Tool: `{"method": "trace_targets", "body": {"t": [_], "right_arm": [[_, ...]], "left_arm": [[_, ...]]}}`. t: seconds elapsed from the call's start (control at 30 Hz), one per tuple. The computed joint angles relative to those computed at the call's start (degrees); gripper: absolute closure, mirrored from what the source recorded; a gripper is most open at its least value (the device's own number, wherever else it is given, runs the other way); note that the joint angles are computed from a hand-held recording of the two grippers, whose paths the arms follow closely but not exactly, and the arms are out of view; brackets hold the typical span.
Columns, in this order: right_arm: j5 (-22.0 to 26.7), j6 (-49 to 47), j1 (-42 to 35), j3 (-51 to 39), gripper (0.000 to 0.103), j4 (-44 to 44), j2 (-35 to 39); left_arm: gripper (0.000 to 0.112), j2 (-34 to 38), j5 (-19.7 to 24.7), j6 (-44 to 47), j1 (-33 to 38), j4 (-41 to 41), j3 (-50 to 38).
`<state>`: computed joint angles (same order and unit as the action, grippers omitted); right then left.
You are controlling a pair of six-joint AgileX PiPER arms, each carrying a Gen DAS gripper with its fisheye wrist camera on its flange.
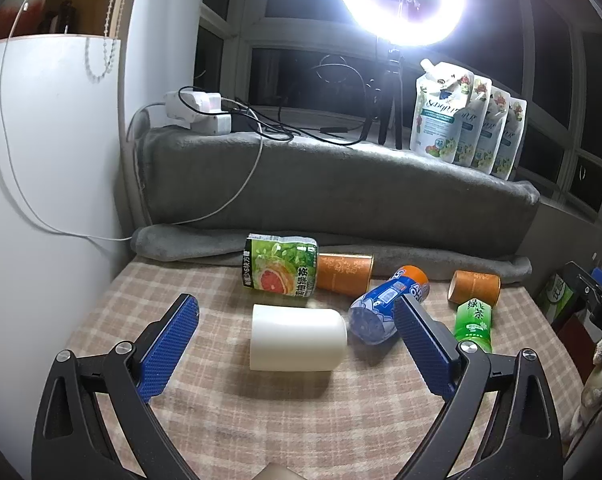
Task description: Flip cup upright
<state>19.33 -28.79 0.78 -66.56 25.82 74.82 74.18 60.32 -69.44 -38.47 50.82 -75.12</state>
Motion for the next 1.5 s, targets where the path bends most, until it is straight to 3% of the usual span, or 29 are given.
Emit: {"method": "trace_targets", "body": {"t": [1.5], "right_arm": [[-0.7, -1.4, 0.0, 0.8, 0.000, 1.6, -0.4]], "left_arm": [[0.015, -0.4, 0.0, -2.4, -1.2, 1.0, 0.9]]}}
